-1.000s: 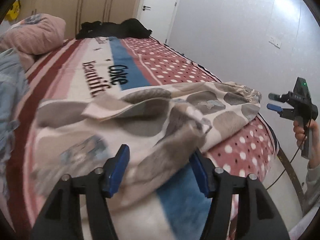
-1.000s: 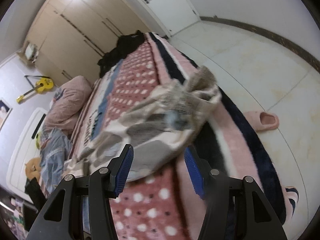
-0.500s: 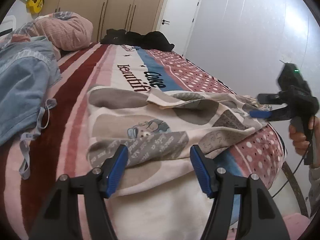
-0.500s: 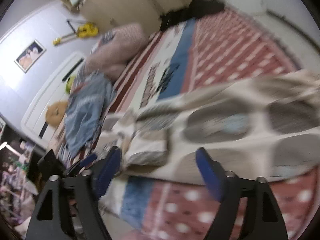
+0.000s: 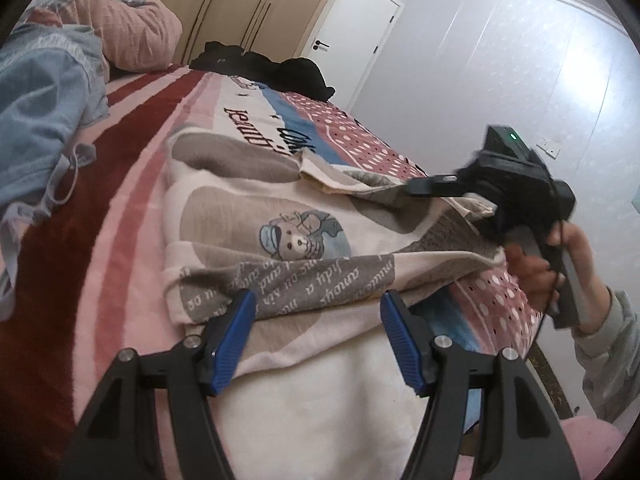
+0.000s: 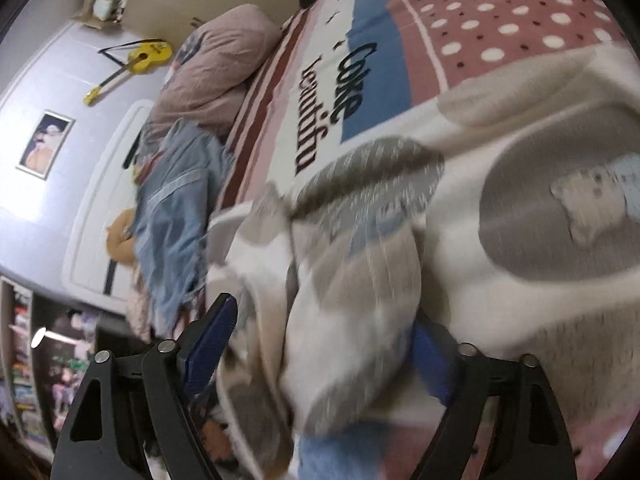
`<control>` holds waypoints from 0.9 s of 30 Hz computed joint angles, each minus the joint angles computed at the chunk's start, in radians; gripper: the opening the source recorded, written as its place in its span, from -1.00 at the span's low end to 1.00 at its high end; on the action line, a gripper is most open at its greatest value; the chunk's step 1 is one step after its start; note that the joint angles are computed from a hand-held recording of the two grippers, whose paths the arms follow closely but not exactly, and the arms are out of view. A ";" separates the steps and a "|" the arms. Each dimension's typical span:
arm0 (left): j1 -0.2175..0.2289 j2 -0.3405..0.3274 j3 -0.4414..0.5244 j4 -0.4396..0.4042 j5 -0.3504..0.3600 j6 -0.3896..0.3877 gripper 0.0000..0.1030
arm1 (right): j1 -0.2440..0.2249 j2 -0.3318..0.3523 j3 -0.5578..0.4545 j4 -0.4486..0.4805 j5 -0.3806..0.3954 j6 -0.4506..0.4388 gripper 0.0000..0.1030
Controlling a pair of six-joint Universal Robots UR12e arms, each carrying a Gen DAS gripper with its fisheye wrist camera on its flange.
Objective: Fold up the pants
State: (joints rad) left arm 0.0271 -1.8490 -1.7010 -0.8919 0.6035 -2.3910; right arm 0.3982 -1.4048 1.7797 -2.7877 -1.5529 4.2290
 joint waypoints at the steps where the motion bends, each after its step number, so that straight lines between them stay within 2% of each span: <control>1: 0.001 0.000 -0.003 0.000 -0.002 0.001 0.18 | -0.003 0.006 -0.014 0.028 -0.016 -0.013 -0.04; 2: 0.001 0.001 -0.005 0.003 -0.004 0.000 0.18 | -0.005 0.010 -0.022 0.041 -0.028 -0.014 -0.44; 3: 0.002 0.002 -0.008 0.009 -0.007 -0.003 0.18 | -0.008 0.012 -0.027 0.046 -0.040 -0.013 -0.66; 4: 0.002 0.004 -0.009 0.010 -0.007 -0.002 0.19 | -0.010 0.014 -0.030 0.040 -0.055 -0.018 -0.83; 5: 0.003 0.005 -0.012 0.010 -0.008 0.002 0.20 | -0.008 0.013 -0.030 0.020 -0.081 -0.031 -0.87; 8: 0.003 0.009 -0.018 0.020 -0.011 0.002 0.23 | 0.000 0.013 -0.036 -0.057 -0.126 -0.108 -0.89; 10: 0.003 0.010 -0.024 0.041 -0.011 -0.012 0.24 | 0.014 0.016 -0.045 -0.116 -0.170 -0.217 -0.89; 12: 0.002 0.010 -0.029 0.060 -0.012 -0.032 0.24 | 0.033 0.013 -0.058 -0.099 -0.238 -0.324 -0.89; 13: 0.003 0.011 -0.032 0.068 -0.012 -0.037 0.24 | 0.035 0.007 -0.056 -0.082 -0.248 -0.333 -0.89; 16: 0.006 0.014 -0.038 0.079 -0.023 -0.048 0.24 | 0.027 -0.019 -0.030 0.009 -0.244 -0.247 -0.88; 20: 0.014 0.022 -0.041 0.050 -0.043 -0.034 0.24 | 0.021 -0.054 0.018 0.097 -0.250 -0.155 -0.78; 23: 0.018 0.026 -0.035 0.037 -0.053 -0.039 0.24 | 0.019 -0.074 0.034 0.159 -0.237 -0.117 -0.70; 24: 0.020 0.027 -0.034 0.035 -0.061 -0.042 0.24 | 0.023 -0.080 0.034 0.173 -0.254 -0.114 -0.65; 26: 0.029 0.031 -0.032 0.025 -0.090 -0.043 0.29 | 0.029 -0.089 0.030 0.186 -0.287 -0.108 -0.39; 27: 0.034 0.032 -0.031 0.029 -0.110 -0.050 0.33 | 0.032 -0.093 0.029 0.182 -0.299 -0.113 -0.35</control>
State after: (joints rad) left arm 0.0611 -1.8171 -1.7315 -0.8633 0.4937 -2.4409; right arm 0.4300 -1.4981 1.8090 -2.6056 -1.8524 4.1164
